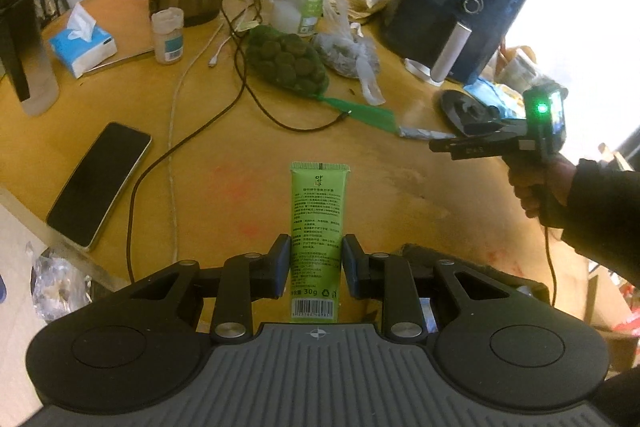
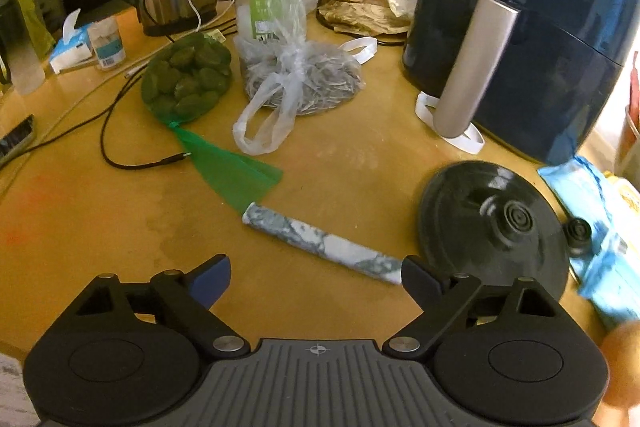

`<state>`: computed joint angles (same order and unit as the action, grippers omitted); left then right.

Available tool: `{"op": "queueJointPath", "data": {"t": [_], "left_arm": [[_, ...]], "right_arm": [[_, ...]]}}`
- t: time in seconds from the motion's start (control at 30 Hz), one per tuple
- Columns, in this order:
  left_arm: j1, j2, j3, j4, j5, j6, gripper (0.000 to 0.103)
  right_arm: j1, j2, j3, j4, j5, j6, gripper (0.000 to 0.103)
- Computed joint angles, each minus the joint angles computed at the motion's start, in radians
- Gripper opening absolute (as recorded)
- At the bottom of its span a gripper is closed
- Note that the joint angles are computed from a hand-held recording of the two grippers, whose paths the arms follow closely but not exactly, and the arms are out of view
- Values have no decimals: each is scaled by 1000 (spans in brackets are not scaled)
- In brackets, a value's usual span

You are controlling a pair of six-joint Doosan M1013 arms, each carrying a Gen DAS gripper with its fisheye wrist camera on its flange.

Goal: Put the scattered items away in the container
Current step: 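Close the right gripper on the marble-patterned stick and lift it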

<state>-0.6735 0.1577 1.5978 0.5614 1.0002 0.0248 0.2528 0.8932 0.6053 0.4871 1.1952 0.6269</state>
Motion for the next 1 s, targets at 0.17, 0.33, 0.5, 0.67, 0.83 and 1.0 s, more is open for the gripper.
{"op": "queueJointPath", "data": {"t": [0.17, 0.33, 0.5, 0.67, 0.83, 1.0], "left_arm": [[-6, -1, -2, 0, 20, -38, 28], [-10, -3, -1, -2, 38, -58, 28], [-10, -1, -3, -8, 42, -63, 28], [-6, 4, -7, -11, 35, -56, 28], [2, 7, -9, -18, 24, -40, 28], [7, 9, -14, -22, 14, -20, 28]], "right_arm": [[9, 51, -80, -21, 47, 6, 80], [16, 74, -111, -30, 59, -25, 69], [13, 107, -177, -22, 124, 14, 45], [11, 113, -191, -12, 151, 37, 32], [11, 104, -177, -25, 148, 64, 19], [11, 104, -180, -31, 153, 64, 17]]}}
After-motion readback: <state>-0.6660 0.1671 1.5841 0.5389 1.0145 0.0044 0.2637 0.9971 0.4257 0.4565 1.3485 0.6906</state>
